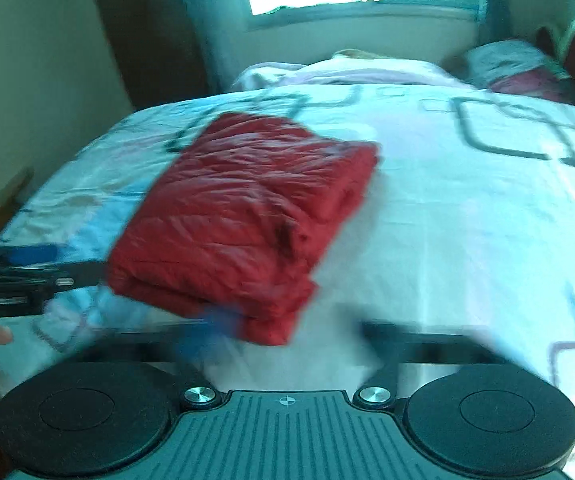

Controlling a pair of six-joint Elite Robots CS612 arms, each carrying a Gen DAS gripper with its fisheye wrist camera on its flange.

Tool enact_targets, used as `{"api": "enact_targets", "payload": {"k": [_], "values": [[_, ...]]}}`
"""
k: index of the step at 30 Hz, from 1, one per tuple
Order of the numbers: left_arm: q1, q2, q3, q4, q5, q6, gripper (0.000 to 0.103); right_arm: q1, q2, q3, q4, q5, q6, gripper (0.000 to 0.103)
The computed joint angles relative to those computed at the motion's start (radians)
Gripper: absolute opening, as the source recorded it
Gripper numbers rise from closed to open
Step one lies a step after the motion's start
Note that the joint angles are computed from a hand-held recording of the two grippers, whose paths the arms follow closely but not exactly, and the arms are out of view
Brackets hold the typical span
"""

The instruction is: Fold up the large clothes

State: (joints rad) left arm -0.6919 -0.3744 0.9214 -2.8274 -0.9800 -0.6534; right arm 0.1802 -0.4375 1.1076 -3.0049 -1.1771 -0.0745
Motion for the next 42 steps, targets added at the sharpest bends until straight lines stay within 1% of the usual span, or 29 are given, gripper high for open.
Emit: {"api": "enact_targets", "payload": {"k": [1,3,6,9,11,13,16,23,35,42], "values": [[-0.001,-0.006,0.005,0.013,-0.004,-0.014,0.103,0.001,-0.007,0.012,-0.003,-0.015,-0.005,0.103],[-0.005,-0.018,0.017,0.035,-0.003,-0.047,0.103,-0.004,-0.02,0.028,0.008,-0.015,0.003,0.103],[-0.014,-0.039,0.043,0.041,0.009,-0.066,0.103,-0.007,-0.04,0.057,-0.019,-0.02,0.016,0.103],[-0.026,-0.055,0.065,0.019,0.028,-0.052,0.103,-0.001,-0.059,0.074,-0.005,-0.048,0.0,0.103],[-0.034,-0.063,0.072,0.024,0.04,-0.055,0.103,0.007,-0.073,0.089,-0.006,-0.077,-0.013,0.103],[-0.043,-0.072,0.085,0.01,0.052,-0.045,0.103,0.009,-0.086,0.112,-0.034,-0.078,-0.013,0.103],[-0.056,-0.085,0.101,0.015,0.084,-0.052,0.103,0.01,-0.105,0.146,-0.07,-0.087,0.002,0.103],[-0.08,-0.116,0.157,-0.032,0.127,-0.079,0.103,0.004,-0.156,0.231,-0.115,-0.074,-0.003,0.103],[-0.139,-0.192,0.283,-0.116,0.199,-0.076,0.103,0.0,-0.264,0.416,-0.267,-0.067,0.018,0.103],[-0.163,-0.219,0.334,-0.151,0.223,-0.081,0.103,-0.002,-0.307,0.493,-0.328,-0.073,0.032,0.103]]}}
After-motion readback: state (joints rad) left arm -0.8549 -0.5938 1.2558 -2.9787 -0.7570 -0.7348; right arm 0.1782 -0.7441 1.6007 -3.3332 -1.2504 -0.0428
